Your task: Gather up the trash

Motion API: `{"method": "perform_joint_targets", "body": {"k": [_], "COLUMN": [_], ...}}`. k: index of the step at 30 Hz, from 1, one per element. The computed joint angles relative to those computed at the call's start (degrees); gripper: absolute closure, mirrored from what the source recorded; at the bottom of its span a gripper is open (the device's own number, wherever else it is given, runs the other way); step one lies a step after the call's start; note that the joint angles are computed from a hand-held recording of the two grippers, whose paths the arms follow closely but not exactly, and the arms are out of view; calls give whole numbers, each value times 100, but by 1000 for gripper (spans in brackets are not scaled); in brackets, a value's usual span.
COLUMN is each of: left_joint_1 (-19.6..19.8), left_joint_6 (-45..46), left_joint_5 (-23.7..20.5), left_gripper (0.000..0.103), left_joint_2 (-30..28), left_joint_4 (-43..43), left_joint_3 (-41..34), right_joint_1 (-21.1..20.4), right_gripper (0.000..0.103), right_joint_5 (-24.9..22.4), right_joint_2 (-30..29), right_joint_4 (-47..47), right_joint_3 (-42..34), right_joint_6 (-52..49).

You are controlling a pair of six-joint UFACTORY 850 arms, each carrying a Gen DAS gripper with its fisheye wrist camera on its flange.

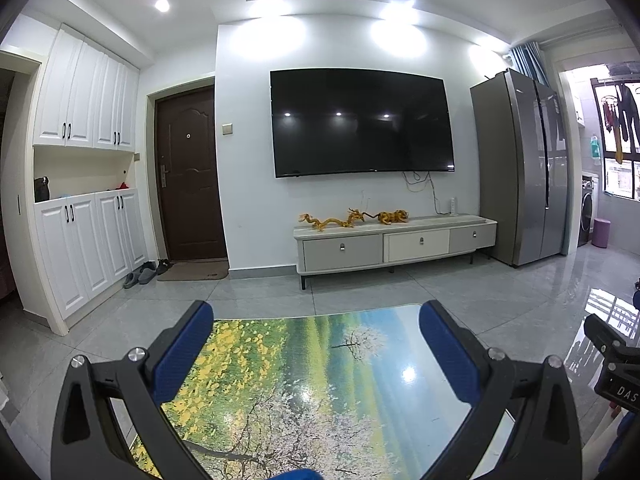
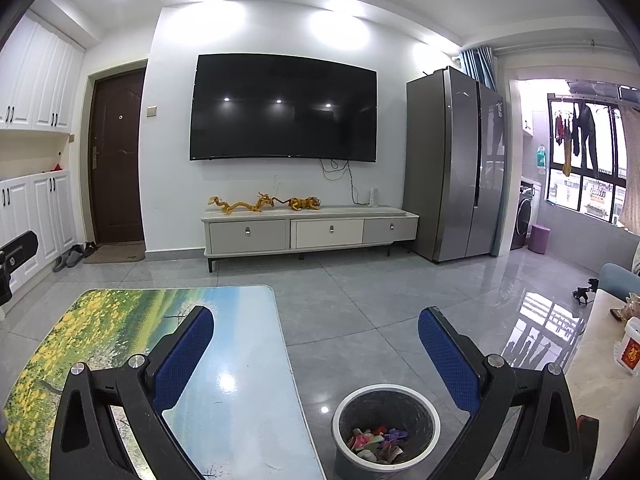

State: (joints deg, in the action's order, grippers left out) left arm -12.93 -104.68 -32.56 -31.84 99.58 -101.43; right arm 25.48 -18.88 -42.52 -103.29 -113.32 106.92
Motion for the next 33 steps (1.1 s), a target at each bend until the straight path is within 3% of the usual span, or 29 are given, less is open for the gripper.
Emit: {"method": "perform_joint_targets", "body": {"k": [8, 33], "left_joint_1": [9, 67], "left_joint_6": [-12, 281], "left_joint_5": [-62, 267], "left_gripper": [0, 0], "left_joint_2": [30, 12], "left_joint_4": [-8, -394], "left_joint_3": [44, 52], "right_joint_1": [16, 75], "right_gripper": [0, 0], "right_joint_5": [-110, -376], "right_joint_2": [99, -27], "right_joint_4": [-323, 527], "right_joint_3": [184, 47], "right_joint_6": [293, -682]}}
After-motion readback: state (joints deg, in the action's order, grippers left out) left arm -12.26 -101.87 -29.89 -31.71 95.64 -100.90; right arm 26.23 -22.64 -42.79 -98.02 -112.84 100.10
